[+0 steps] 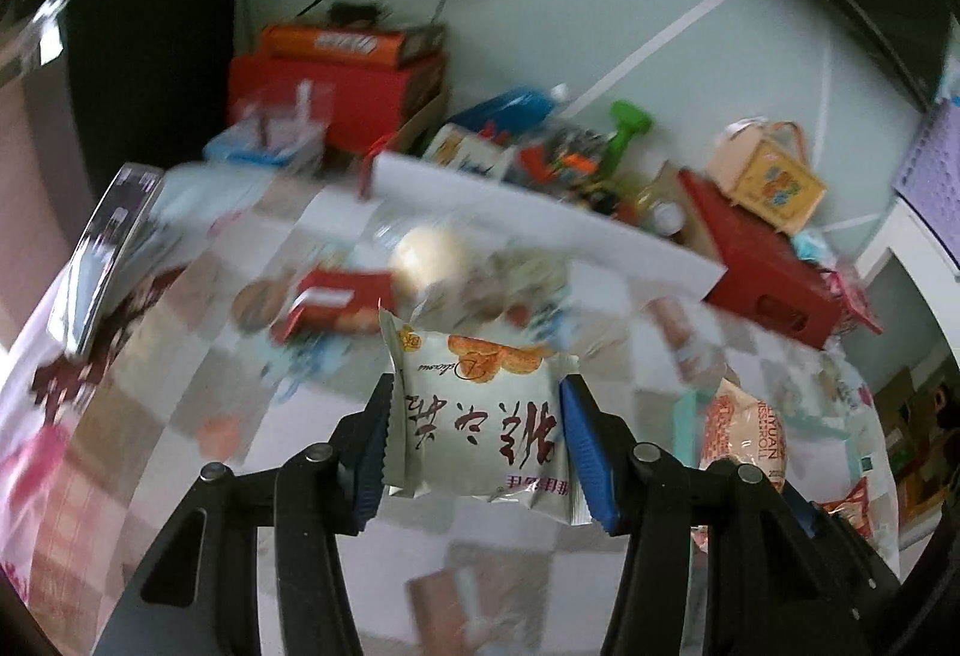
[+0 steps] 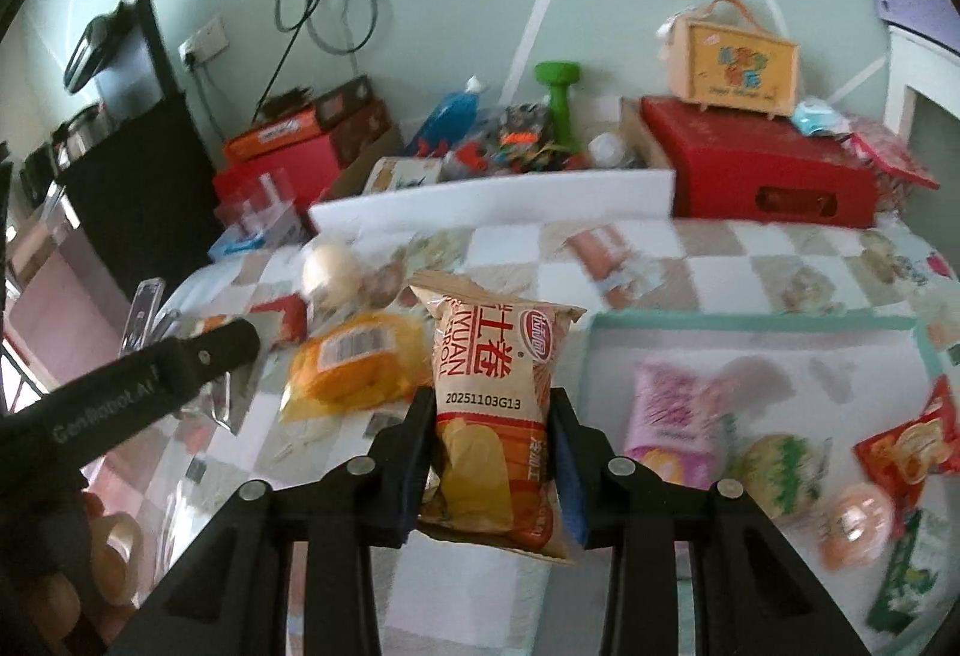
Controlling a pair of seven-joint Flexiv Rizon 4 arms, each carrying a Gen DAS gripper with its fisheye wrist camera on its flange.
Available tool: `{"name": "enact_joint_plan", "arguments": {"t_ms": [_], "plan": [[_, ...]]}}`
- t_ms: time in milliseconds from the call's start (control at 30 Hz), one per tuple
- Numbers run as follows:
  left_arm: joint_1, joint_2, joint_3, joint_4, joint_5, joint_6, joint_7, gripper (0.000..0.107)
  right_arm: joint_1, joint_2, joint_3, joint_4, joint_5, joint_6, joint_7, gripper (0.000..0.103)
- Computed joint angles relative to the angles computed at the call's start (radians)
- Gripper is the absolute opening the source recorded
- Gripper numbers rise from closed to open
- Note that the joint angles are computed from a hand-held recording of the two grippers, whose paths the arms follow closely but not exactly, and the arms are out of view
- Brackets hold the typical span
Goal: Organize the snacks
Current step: 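Lift the white pastry bag with the left tool while the right tool lifts the chips bag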
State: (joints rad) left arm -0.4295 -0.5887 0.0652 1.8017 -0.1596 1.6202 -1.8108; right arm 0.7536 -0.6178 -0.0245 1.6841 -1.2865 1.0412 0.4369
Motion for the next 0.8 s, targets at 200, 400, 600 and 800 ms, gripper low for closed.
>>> {"name": "enact_joint_plan", "arguments": {"t_ms": [200,400,600,800], "plan": [[-0.010,-0.049,-0.033,-0.080,0.015,0.024,0.042,0.055,-0.017,0.074,-0.012,0.052,-0.082,-0.100,0.074,0.039],[0.031,-0.089,-0.169,-0.135,0.031,0.053,0.151,0.055,-0.060,0.112,0.034,0.089,-0.084,-0.202,0.085,0.039],[0.030,-0.113,-0.243,-0.161,0.037,0.086,0.254,0.055,-0.090,0.192,0.075,0.182,-0.004,-0.338,0.131,0.039],[0.032,-0.150,-0.297,-0.194,0.029,0.080,0.327,0.055,-0.132,0.255,0.118,0.263,0.082,-0.446,0.136,0.039]]}}
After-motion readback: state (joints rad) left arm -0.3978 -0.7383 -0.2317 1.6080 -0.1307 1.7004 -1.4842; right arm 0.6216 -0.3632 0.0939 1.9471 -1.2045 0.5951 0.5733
